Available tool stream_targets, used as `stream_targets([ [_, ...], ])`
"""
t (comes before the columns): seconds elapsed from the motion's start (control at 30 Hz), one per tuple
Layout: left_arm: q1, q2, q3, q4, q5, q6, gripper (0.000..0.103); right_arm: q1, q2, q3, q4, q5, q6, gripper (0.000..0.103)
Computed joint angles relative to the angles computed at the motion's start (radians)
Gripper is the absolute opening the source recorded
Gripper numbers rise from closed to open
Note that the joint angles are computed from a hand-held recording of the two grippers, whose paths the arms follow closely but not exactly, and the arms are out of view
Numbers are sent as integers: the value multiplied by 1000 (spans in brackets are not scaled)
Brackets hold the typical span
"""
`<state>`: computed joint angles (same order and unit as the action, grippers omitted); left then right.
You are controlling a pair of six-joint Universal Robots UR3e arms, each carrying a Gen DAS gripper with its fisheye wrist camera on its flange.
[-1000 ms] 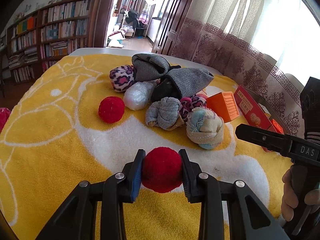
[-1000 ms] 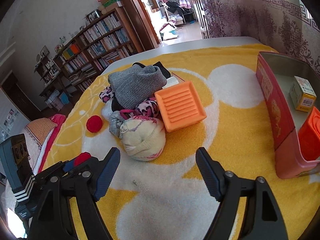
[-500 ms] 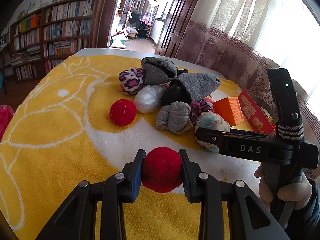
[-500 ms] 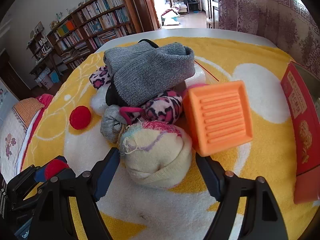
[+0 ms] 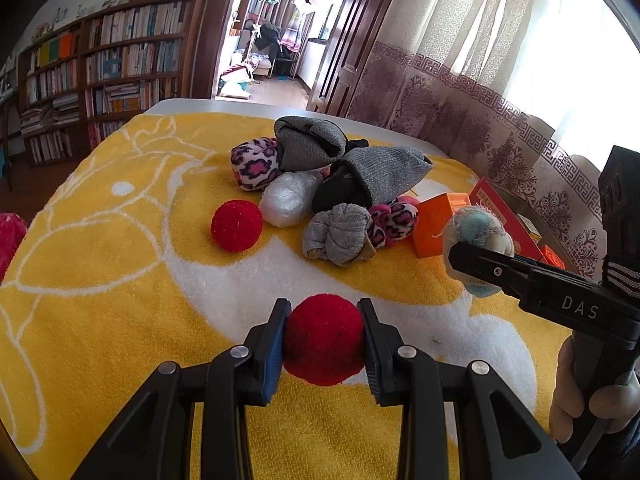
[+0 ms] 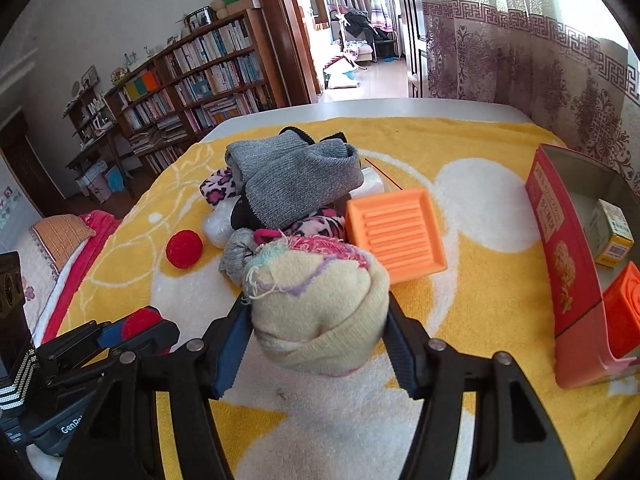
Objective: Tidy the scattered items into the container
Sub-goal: 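Grasp the cream yarn ball with the right gripper, then drop the yarn ball into the tin with the right gripper while the left drops the red ball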
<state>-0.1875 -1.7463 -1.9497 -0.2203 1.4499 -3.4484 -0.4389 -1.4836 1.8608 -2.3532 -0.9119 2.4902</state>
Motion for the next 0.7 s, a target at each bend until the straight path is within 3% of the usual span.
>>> stream_targets([
  [0.3, -64, -34, 78, -37, 29, 7, 35, -220, -72, 18, 11, 107, 11, 66],
  [0.7, -202, -186, 384, -182, 69, 55, 35, -433, 61, -144, -77, 128, 165, 66],
])
